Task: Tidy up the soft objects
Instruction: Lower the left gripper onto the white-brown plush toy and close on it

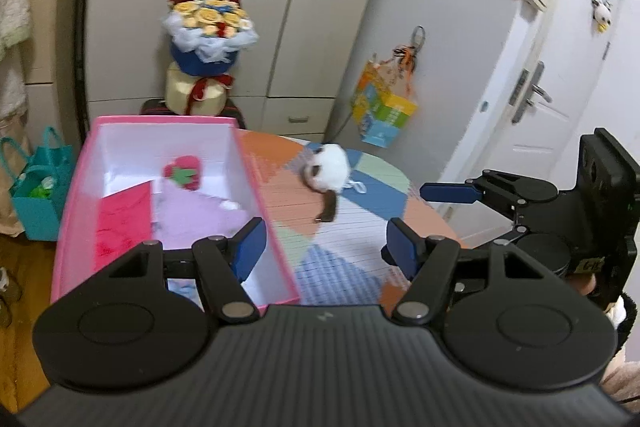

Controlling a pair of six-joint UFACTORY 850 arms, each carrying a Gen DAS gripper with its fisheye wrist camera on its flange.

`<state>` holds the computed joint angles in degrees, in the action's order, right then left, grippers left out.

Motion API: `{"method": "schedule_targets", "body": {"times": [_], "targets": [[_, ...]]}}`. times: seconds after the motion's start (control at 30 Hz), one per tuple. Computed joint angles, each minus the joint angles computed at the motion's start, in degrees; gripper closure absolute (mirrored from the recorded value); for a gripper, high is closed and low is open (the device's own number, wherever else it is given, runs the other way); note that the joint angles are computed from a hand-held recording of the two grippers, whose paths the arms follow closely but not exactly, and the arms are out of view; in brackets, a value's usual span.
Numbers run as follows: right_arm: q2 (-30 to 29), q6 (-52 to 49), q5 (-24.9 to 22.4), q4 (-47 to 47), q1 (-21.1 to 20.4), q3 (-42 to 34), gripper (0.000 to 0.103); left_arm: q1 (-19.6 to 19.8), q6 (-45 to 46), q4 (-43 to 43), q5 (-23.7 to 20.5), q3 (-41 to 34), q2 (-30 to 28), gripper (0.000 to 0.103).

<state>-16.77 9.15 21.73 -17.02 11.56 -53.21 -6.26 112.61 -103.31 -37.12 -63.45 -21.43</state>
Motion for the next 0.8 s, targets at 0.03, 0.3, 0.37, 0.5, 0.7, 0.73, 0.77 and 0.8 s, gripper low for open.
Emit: {"method": "schedule_targets", "body": {"times": [0.03, 0.3, 0.37, 0.5, 0.7, 0.73, 0.77, 0.8], "targets": [[0.3, 0.6, 0.1, -0.6, -0.7, 0.4, 0.012, -0.8, 0.0, -0.2, 0.2, -0.4, -0.3, 0.037], [0.8, -1.4, -0.5, -0.8, -4.8, 0.6, 0.012, -7.3, 2.8, -9.4, 4.3, -3.2, -3.2, 0.036], [0.9, -1.7, 0.3, -1.6, -5.8, 1.3, 0.012, -8.9, 2.7, -10.1, 5.2, -4.6, -4.3, 0.036], [0.3, -0.5, 3.9, -5.1, -8.3, 1.8, 0.012, -11.8, 3.7, -13.0, 6.7, -7.9, -7.3, 0.035], [-5.6, -1.5, 10.9, -8.3, -12.0, -1.4, 0.013, -15.4, 13.6, -26.1, 11.3, -14.4, -13.6, 0.036], [-6.9, -0.4, 11.1, -10.1, -12.6, -2.5, 0.013, -15.7, 14.2, -27.6, 12.0, -15.7, -14.8, 0.036], [-8.3, 1.0, 11.4, -12.2, -13.2, -3.8, 0.013, -15.9, 13.9, -28.8, 12.9, -17.3, -16.2, 0.036], [-9.9, 2.5, 11.6, -14.5, -13.9, -5.4, 0.013, -16.1, 12.6, -28.6, 13.5, -19.1, -17.7, 0.036]]}}
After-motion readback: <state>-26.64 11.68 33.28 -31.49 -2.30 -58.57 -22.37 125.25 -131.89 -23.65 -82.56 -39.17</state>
